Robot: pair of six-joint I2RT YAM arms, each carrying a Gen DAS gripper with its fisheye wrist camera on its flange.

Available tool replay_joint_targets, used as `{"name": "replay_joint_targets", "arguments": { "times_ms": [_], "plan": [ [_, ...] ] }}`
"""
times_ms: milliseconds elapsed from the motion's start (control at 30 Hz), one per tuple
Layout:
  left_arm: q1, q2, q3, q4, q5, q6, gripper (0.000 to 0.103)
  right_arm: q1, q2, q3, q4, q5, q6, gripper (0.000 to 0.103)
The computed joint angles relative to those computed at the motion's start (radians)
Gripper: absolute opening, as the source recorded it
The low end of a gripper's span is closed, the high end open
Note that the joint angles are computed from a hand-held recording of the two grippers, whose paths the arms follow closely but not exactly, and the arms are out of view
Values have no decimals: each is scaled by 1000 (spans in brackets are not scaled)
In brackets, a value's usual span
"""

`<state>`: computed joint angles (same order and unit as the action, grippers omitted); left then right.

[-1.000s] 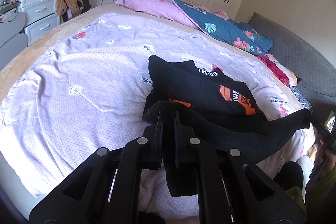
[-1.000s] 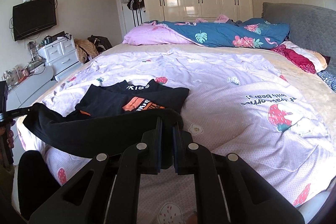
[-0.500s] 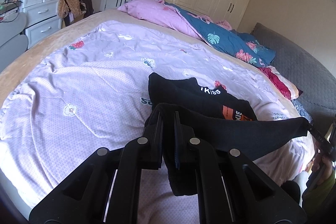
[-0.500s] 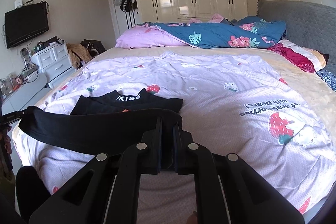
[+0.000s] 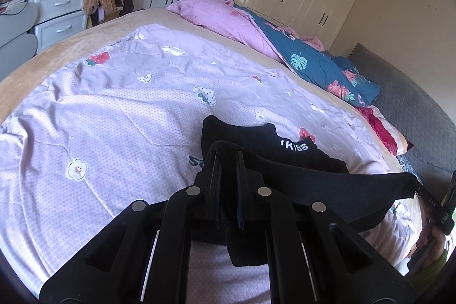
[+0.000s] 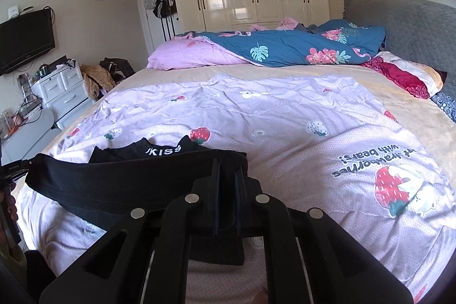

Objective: Fold small clothes
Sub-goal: 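Lift the hem with both grippers and fold it over toward the collar, then lower the hem onto the shirt and open both grippers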

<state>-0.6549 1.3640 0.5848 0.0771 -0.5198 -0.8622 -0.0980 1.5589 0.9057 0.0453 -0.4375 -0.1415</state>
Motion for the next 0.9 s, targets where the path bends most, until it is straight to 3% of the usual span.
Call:
{"name": "replay_joint_targets", "arguments": {
  "times_ms": [400, 900],
  "plan": [
    [107, 157, 40, 132, 71, 35, 3, 61, 134, 62, 79, 95, 76, 8],
    [146, 273, 85, 146, 89, 58, 5, 123, 251, 83, 158, 226, 67, 8]
  ]
}}
